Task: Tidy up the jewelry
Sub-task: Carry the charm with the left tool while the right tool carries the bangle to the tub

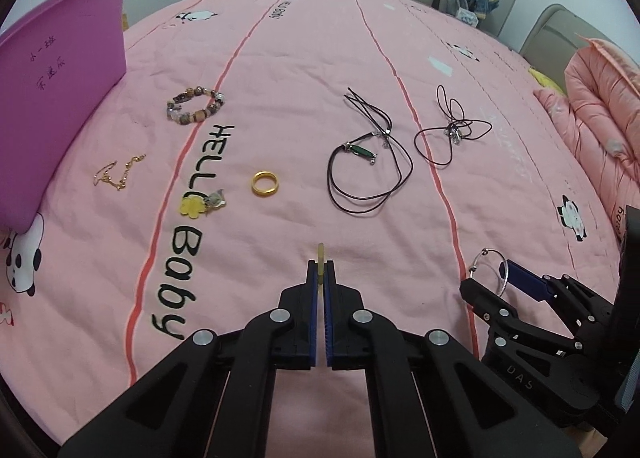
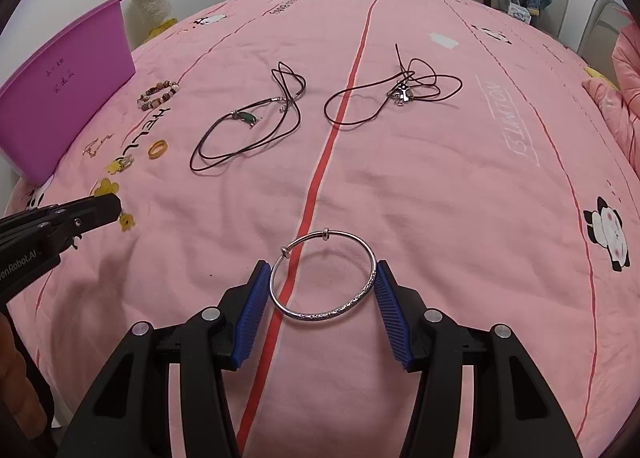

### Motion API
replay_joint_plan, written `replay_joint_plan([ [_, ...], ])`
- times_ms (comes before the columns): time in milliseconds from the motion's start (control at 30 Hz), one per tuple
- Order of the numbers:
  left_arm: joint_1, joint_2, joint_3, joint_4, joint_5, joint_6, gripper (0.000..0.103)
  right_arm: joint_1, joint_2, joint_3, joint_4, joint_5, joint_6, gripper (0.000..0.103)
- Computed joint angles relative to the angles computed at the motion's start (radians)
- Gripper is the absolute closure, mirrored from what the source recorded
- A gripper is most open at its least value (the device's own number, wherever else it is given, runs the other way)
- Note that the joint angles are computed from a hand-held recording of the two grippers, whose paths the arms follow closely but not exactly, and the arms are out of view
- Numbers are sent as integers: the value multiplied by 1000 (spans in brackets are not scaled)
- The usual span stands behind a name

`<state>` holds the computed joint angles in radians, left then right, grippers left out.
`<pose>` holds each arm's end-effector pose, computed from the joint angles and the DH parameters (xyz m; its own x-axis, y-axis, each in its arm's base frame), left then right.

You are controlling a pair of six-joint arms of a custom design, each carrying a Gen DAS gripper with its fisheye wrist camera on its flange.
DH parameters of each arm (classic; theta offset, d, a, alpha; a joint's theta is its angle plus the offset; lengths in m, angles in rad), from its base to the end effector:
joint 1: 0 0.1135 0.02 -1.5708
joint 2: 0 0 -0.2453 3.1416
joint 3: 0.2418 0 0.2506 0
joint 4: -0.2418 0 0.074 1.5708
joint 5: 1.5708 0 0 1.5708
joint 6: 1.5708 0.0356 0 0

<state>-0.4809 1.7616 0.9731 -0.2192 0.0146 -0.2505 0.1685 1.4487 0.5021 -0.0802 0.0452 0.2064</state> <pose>0.3004 -0.1573 0.1314 -0.8427 0.1601 -0.5141 0.2690 0.9523 -0.1443 0.2346 0.0383 0.1009 -0.8552 0.0622 -0.5145 0.0315 0.9972 0.0682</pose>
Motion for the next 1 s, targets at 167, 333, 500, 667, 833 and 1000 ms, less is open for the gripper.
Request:
replay_joint_plan([
  [167, 16, -47, -17, -14, 11, 9, 100, 16, -81, -8, -54, 14, 12, 51],
  [333, 33, -156, -35, -52, 13, 50, 100, 21, -247, -15, -158, 4, 40, 51],
  [500, 88, -285, -26, -128, 56, 86, 100, 62, -380, 42, -282, 6, 83, 51],
  [667, 182, -406, 12, -228, 104, 137, 100, 186, -389, 174, -356, 80, 122, 51],
  [833, 329, -476, 86, -332, 199, 213, 100, 330, -283, 384, -380, 145, 139, 51],
  [1000, 500, -456, 217, -411, 298, 330, 100, 426, -90, 655, -378, 155, 124, 51],
])
